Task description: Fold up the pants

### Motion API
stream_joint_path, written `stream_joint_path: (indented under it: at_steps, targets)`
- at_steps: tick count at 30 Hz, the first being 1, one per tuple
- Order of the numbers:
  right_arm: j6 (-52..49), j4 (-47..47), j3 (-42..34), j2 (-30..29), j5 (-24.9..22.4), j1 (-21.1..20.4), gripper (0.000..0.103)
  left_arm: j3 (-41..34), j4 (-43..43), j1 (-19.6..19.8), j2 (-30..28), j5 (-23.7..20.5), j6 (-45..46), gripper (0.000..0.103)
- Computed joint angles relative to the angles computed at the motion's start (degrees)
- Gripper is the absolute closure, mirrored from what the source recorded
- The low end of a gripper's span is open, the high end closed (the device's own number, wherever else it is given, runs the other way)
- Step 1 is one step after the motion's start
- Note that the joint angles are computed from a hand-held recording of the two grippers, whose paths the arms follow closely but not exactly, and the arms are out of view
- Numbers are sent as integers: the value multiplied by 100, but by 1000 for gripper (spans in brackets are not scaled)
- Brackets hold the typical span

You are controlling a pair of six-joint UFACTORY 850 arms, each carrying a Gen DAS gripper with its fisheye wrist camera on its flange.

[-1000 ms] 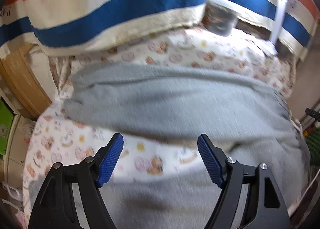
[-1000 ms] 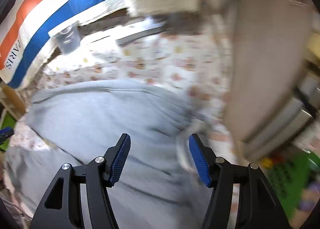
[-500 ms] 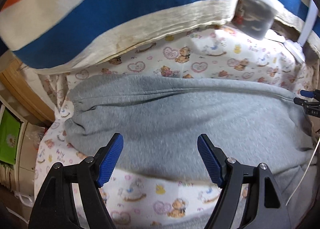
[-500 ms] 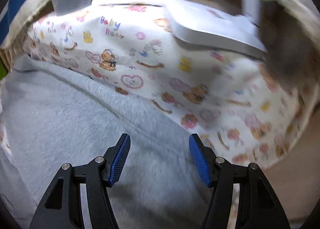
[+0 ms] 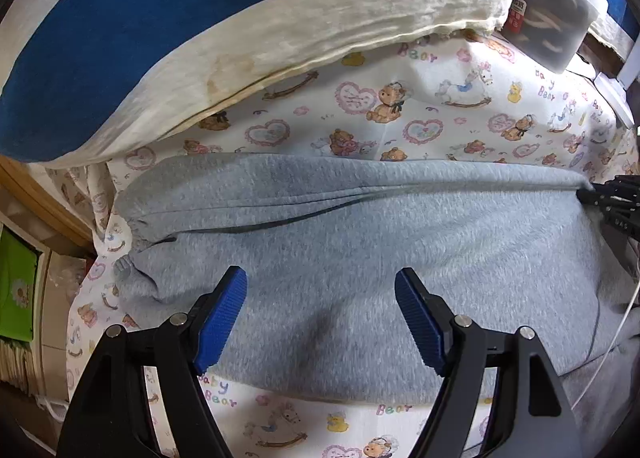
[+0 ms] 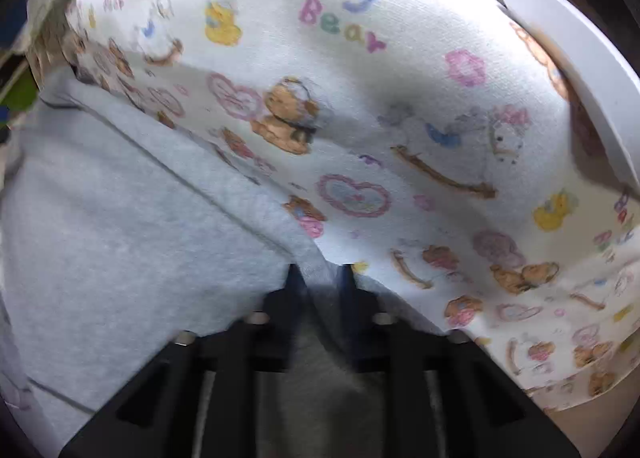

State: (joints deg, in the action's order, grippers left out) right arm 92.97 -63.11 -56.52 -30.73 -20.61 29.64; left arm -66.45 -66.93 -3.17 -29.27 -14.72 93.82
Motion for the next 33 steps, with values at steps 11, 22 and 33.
stream_joint_path:
  at_steps: [11, 22, 33]
  targets:
    - [1733, -1393, 881, 1257, -653, 928, 94, 14, -238, 151, 96, -1221, 252, 28]
    - [2043, -1052, 1115, 1711, -1463, 2120, 94, -529, 407, 199, -413, -2780, -2103, 29]
    - [2370, -1050, 1258, 1774, -1486, 2363, 94, -713, -7, 205, -722, -1944, -2848, 50]
